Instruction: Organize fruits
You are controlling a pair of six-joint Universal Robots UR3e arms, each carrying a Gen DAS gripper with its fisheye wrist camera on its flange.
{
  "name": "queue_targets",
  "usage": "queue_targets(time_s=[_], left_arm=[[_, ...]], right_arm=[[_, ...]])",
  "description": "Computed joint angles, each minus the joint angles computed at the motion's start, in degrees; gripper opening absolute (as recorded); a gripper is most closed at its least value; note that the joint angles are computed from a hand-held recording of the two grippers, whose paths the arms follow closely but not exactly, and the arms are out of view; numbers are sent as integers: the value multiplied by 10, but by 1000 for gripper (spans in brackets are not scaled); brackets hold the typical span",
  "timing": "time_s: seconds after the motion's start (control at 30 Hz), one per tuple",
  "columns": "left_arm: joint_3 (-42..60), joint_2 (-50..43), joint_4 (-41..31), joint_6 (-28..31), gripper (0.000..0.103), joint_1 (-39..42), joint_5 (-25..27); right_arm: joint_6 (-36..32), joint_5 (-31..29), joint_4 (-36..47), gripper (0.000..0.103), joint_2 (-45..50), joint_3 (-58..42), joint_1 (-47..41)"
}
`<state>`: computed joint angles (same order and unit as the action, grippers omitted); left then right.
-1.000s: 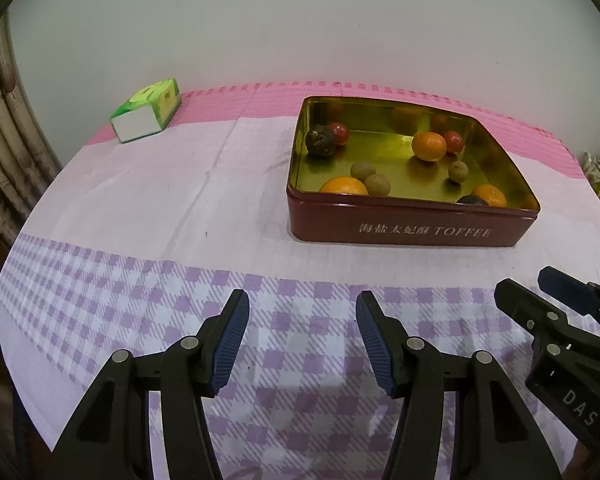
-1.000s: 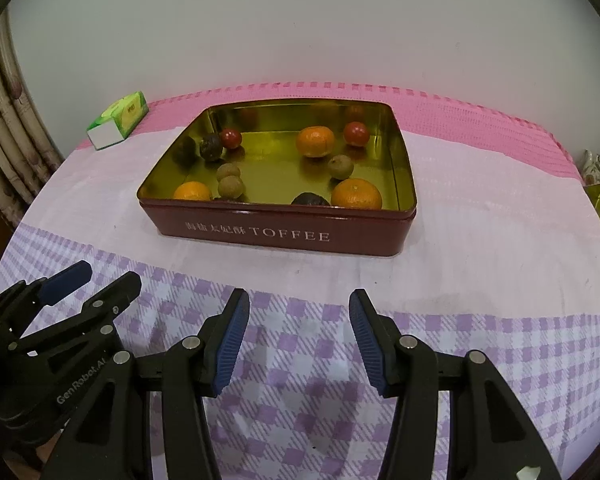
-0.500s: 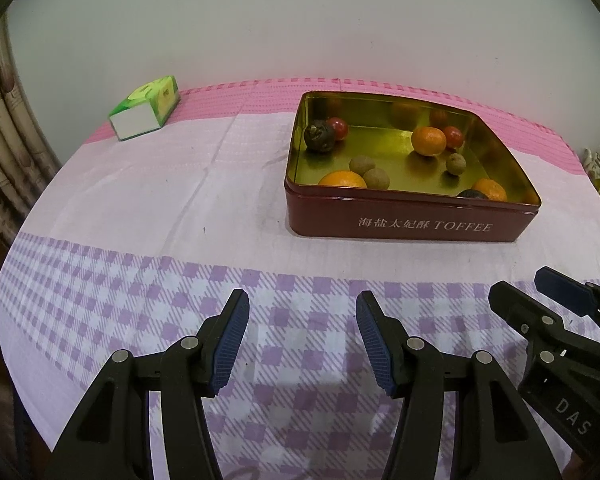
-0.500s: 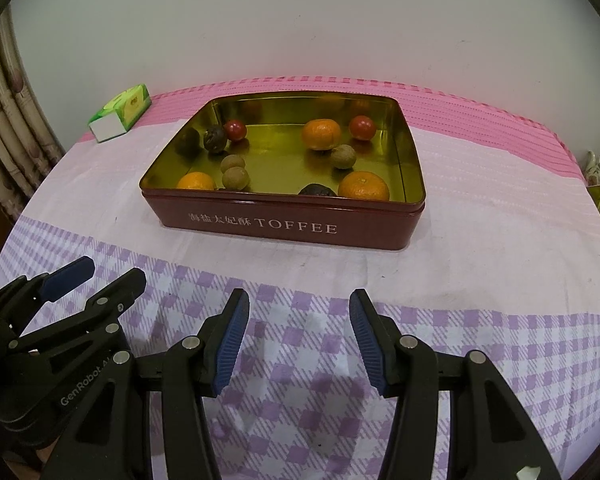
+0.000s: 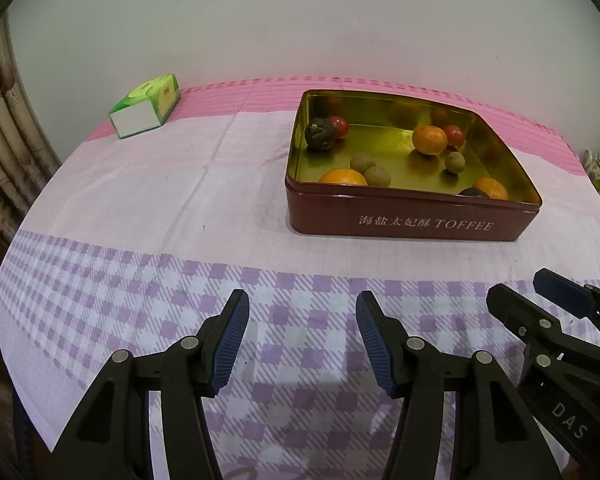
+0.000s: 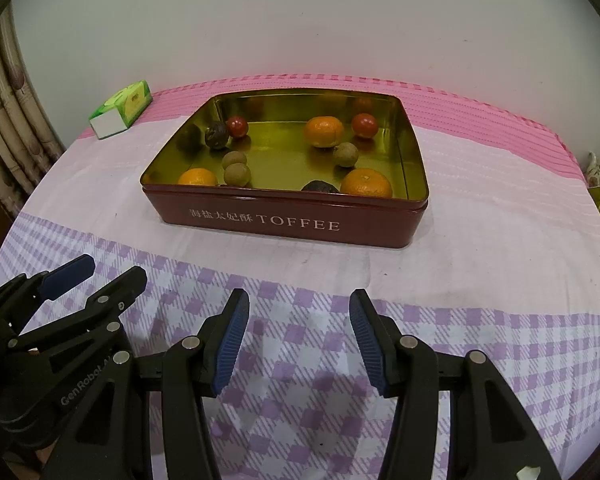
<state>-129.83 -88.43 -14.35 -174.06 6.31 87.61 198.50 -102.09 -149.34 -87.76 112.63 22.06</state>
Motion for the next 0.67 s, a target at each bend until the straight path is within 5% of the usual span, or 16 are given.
queue_targets(time_s=[0.67], left_arm=[[3, 0, -5, -5, 57, -1, 2]], right_arm=[[1, 2, 2, 50, -2, 3, -2]])
